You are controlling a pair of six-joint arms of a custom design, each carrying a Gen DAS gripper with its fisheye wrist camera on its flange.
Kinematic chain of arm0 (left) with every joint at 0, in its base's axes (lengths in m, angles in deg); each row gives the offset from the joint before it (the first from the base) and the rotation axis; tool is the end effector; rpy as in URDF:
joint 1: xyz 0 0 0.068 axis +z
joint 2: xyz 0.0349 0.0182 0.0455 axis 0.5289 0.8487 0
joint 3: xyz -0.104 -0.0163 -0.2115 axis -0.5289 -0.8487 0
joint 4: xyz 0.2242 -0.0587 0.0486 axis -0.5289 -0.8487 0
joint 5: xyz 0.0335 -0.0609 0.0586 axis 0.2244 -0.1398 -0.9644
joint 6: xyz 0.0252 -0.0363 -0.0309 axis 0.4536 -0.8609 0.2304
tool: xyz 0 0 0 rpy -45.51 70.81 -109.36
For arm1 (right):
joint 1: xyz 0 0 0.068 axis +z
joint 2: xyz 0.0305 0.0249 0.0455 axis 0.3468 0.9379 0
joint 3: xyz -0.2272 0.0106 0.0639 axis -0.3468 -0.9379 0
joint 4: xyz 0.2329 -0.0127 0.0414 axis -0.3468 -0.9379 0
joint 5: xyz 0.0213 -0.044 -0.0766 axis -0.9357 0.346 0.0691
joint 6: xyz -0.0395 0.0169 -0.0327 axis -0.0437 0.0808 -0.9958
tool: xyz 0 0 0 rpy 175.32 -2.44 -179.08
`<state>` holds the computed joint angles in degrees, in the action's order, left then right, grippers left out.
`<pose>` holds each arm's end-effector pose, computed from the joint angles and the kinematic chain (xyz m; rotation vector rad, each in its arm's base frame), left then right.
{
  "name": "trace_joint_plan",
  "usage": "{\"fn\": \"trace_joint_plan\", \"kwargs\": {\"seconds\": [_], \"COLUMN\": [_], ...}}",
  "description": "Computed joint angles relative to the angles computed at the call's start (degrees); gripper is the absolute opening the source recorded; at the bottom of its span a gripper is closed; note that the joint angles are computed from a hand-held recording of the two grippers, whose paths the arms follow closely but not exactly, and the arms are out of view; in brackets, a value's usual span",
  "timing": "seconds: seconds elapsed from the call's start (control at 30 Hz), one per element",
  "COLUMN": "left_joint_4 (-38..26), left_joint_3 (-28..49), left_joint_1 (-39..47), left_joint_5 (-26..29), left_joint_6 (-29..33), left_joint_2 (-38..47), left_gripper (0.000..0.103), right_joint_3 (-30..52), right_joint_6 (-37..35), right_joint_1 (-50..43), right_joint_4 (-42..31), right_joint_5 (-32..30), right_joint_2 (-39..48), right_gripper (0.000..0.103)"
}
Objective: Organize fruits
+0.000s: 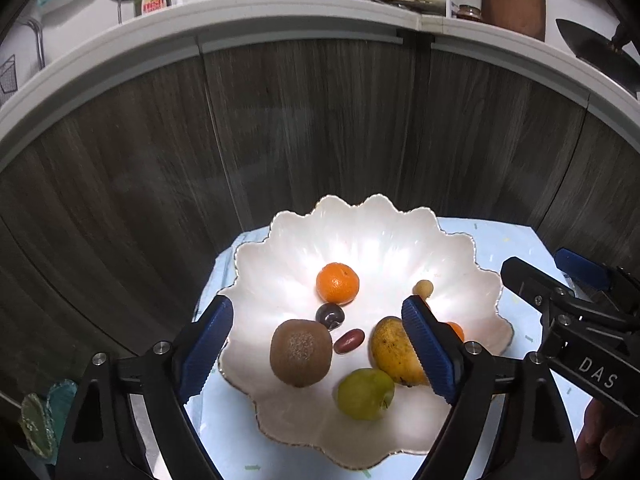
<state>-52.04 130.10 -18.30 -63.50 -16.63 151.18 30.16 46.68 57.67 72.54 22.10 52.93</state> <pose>0.1859 -0.1925 0.2154 0.0383 2.3470 0.0430 0.1968 0.1361 0.2017 -0.0804 2.2979 0.1842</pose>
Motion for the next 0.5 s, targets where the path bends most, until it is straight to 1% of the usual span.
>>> {"fn": "trace_joint_plan", "kwargs": {"seconds": [0.1, 0.27, 0.5], "left_joint_4": [-3.1, -8.3, -17.3], "left_joint_3": [0.9, 2.3, 4.0], "left_joint_1": [-2.2, -5.5, -11.4], "left_joint_5": [-2.4, -5.6, -10.6], "left_joint_6": [-2.1, -5.4, -12.2], "left_joint_2": [-1.5, -4.1, -7.3], "left_gripper": [0.092, 0.095, 0.101], "right_joint_3": [0.1, 0.7, 2.3], "right_joint_6": [0.7, 2.5, 6.1], "right_joint_1": [1.3, 4.7, 11.3], "right_joint_4": [-2.5, -7.3, -14.2], "right_joint_5": [1.4, 5.2, 11.4], "right_joint_2": [-2.7, -7.2, -12.1], "right_gripper": [0.076, 0.078, 0.080]}}
